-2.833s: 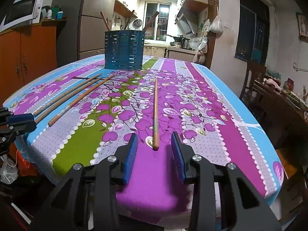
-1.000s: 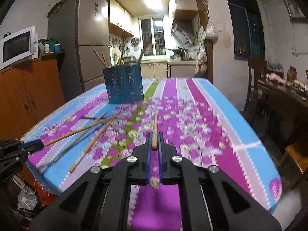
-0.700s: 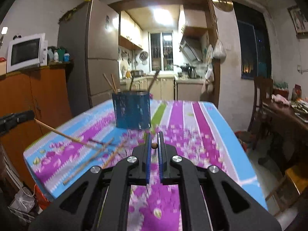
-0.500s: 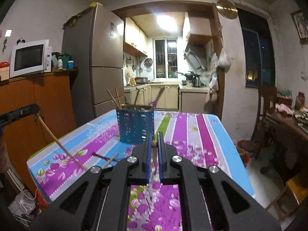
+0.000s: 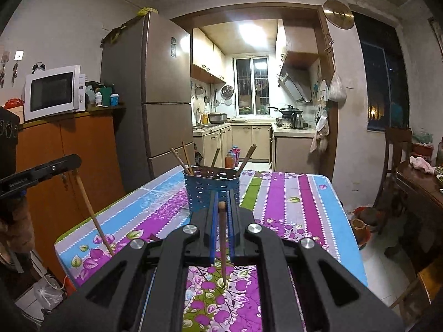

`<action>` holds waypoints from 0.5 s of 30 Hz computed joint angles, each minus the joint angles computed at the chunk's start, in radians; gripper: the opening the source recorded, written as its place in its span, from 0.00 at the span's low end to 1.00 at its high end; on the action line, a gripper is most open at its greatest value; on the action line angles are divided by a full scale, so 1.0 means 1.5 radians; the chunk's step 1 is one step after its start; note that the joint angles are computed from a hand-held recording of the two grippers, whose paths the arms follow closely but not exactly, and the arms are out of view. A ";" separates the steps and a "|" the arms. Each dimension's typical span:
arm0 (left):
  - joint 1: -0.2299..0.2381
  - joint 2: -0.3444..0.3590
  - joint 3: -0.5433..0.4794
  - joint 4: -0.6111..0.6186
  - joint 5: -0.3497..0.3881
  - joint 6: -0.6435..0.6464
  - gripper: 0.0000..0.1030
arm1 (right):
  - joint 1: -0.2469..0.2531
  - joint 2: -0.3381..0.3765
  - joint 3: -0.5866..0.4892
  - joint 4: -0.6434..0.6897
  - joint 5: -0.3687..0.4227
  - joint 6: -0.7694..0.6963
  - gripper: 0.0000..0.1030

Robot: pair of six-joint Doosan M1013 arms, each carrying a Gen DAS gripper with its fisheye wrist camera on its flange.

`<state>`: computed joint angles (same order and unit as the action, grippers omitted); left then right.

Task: Organize utensils
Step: 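Lift both held chopsticks and carry them over the blue holder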

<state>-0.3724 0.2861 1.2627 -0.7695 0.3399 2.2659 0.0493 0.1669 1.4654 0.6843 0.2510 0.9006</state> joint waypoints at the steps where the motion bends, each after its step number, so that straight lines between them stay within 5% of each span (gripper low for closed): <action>1: 0.000 0.001 -0.002 -0.003 0.000 0.007 0.07 | 0.000 0.001 -0.003 -0.002 0.003 0.003 0.05; 8: 0.000 0.015 -0.027 -0.003 -0.008 0.019 0.07 | 0.002 0.009 -0.033 -0.002 0.036 0.015 0.05; 15: 0.004 0.065 -0.136 0.052 -0.024 -0.035 0.07 | 0.005 0.039 -0.107 0.016 0.059 -0.005 0.05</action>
